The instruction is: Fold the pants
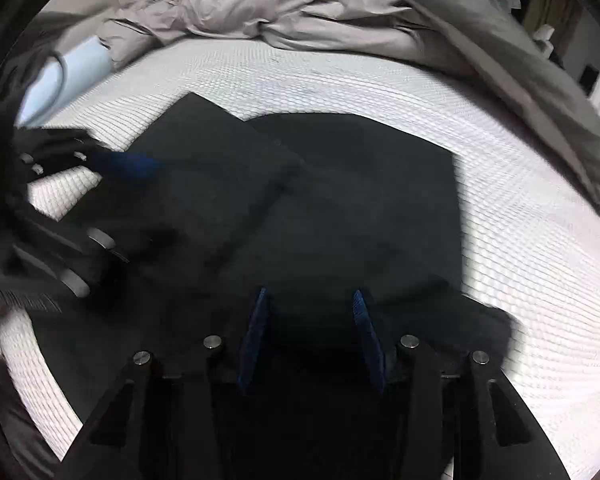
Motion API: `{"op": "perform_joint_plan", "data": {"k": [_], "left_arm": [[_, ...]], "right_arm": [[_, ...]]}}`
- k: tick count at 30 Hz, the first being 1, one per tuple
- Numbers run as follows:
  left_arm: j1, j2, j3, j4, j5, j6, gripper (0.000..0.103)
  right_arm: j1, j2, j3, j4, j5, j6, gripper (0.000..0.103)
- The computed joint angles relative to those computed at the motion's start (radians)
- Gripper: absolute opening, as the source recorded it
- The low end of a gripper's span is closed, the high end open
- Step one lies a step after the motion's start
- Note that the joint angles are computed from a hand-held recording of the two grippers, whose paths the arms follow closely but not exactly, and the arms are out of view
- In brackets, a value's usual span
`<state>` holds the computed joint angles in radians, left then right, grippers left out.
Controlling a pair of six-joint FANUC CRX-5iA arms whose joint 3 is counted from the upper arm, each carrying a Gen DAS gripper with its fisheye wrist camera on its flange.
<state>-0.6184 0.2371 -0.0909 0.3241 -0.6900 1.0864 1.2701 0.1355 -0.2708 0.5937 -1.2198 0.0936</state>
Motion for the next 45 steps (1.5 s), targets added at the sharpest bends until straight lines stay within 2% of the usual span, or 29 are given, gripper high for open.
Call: {"op": "perform_joint_plan", "data": {"k": [1, 3, 7, 8, 11, 13, 15, 17, 18, 20, 22, 23, 25, 27, 29, 31, 33, 35, 36, 38, 39, 42, 44, 45], "left_arm": [[0.016, -0.015, -0.032, 0.043, 0.005, -0.027, 0.063], [0.031, -0.038, -0.055, 0.027, 0.004, -0.011, 0.063], [0.042, -0.06, -0.064, 0.006, 0.001, 0.019, 0.06], [0.042, -0.077, -0.065, -0.014, -0.001, 0.03, 0.056], [0.037, -0.085, -0.045, -0.028, 0.024, 0.049, 0.055], [0.034, -0.046, 0.008, -0.031, 0.007, 0.092, 0.055], [0.018, 0.037, 0.115, -0.093, -0.041, 0.165, 0.055], [0.001, 0.099, 0.189, -0.163, -0.077, 0.235, 0.055], [-0.002, 0.109, 0.192, -0.158, -0.072, 0.236, 0.056], [0.009, 0.086, 0.142, -0.111, -0.03, 0.167, 0.056], [0.027, 0.065, 0.099, -0.076, -0.009, 0.109, 0.056], [0.039, 0.054, 0.075, -0.047, -0.003, 0.086, 0.056], [0.055, 0.04, 0.047, -0.004, -0.003, 0.06, 0.056], [0.053, 0.026, 0.043, -0.039, -0.005, 0.094, 0.056], [0.048, 0.004, 0.051, -0.08, -0.027, 0.155, 0.05], [0.045, -0.044, 0.009, -0.048, -0.02, 0.122, 0.046], [0.033, -0.08, -0.043, 0.011, 0.022, 0.03, 0.046], [0.017, -0.099, -0.091, 0.068, 0.027, -0.056, 0.047], [0.016, -0.089, -0.098, 0.094, 0.011, -0.074, 0.047], [0.014, -0.066, -0.096, 0.078, -0.013, -0.051, 0.048], [0.016, -0.077, -0.119, 0.09, 0.003, -0.079, 0.048], [0.028, -0.135, -0.158, 0.043, -0.002, -0.08, 0.048], [0.048, -0.168, -0.187, 0.031, -0.016, -0.07, 0.048], [0.058, -0.181, -0.194, 0.022, -0.017, -0.056, 0.048]], "right_arm": [[0.012, -0.018, -0.02, 0.008, -0.035, -0.019, 0.04], [0.037, -0.085, -0.088, 0.014, -0.013, -0.062, 0.039], [0.062, -0.065, -0.075, 0.046, -0.066, -0.071, 0.043], [0.065, -0.065, -0.073, 0.048, -0.063, -0.079, 0.047], [0.051, -0.082, -0.075, 0.067, 0.0, -0.142, 0.047], [0.028, -0.068, -0.056, 0.075, 0.045, -0.156, 0.047], [-0.023, -0.019, 0.003, 0.061, 0.078, -0.123, 0.047], [-0.041, 0.018, 0.041, 0.021, 0.077, -0.105, 0.048], [-0.051, 0.046, 0.064, -0.001, 0.063, -0.075, 0.048], [-0.037, 0.053, 0.055, 0.0, 0.059, -0.048, 0.048], [-0.031, -0.019, -0.022, 0.005, 0.125, -0.064, 0.048], [-0.023, -0.049, -0.048, -0.003, 0.111, -0.078, 0.048], [0.002, -0.101, -0.095, -0.014, 0.076, -0.095, 0.043], [0.027, -0.15, -0.14, 0.001, 0.102, -0.124, 0.043], [0.042, -0.131, -0.112, 0.006, 0.057, -0.144, 0.043], [0.06, -0.101, -0.075, 0.032, 0.007, -0.17, 0.043], [0.082, -0.088, -0.058, 0.08, 0.036, -0.179, 0.045], [0.075, -0.071, -0.041, 0.086, 0.087, -0.133, 0.048], [0.051, -0.067, -0.048, 0.077, 0.146, -0.099, 0.05], [0.041, -0.037, -0.028, 0.017, 0.188, -0.051, 0.05], [0.038, -0.002, 0.003, -0.021, 0.161, -0.004, 0.049], [0.063, 0.007, -0.018, 0.012, 0.042, 0.0, 0.053], [0.093, -0.043, -0.066, 0.014, -0.013, -0.066, 0.053], [0.096, -0.072, -0.099, 0.022, 0.008, -0.097, 0.05]]}}
